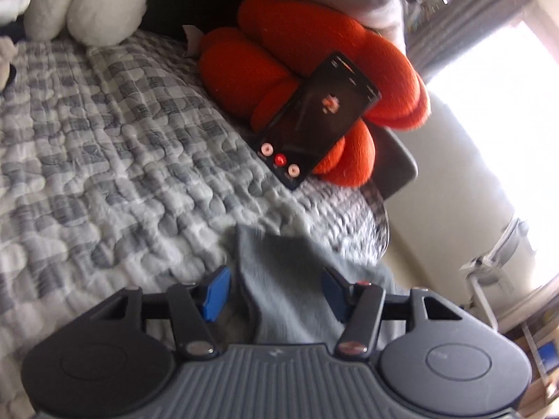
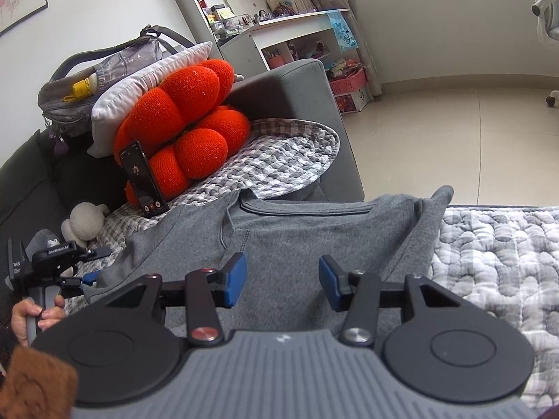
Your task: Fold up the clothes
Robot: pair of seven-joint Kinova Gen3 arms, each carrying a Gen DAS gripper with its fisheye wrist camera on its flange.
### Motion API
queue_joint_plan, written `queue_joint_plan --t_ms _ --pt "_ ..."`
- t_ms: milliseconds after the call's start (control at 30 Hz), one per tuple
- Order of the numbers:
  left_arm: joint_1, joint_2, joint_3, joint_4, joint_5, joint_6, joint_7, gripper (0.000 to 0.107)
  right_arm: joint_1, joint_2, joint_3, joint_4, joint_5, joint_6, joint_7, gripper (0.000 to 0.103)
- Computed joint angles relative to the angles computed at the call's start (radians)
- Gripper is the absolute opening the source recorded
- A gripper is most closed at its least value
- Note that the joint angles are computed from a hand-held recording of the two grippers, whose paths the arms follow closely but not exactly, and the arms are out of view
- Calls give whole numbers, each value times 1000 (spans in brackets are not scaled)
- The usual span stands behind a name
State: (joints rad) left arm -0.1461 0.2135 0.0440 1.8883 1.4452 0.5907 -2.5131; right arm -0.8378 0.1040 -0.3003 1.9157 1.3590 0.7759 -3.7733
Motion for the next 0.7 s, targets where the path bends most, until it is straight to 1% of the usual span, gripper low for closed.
queue_joint_plan --t_ms 33,100,200,267,333,433,567,633,700 --pt "-5 15 1 -7 22 6 -10 54 0 0 0 0 -1 0 1 50" --pt "-7 37 1 -20 54 3 -20 46 0 0 0 1 -2 -2 1 50" --pt "-8 64 2 -47 54 -3 -19 37 2 1 1 1 -4 -6 2 50" --pt "-12 80 6 -64 53 -1 -36 36 3 1 2 1 -6 -9 3 50" --pt "-16 92 10 -86 28 4 -44 36 3 1 3 1 -6 -10 3 50" --pt "-25 106 22 -117 -19 15 -68 36 2 1 3 1 -5 -11 0 50" --pt "-26 100 41 -132 -91 -6 -94 36 3 -1 3 5 0 -15 -8 50" --pt "-18 92 45 -138 -146 -28 -63 26 4 -1 2 6 3 -17 -12 50" --pt "-7 84 48 -145 -218 -53 -8 5 4 -2 1 7 4 -16 -13 50"
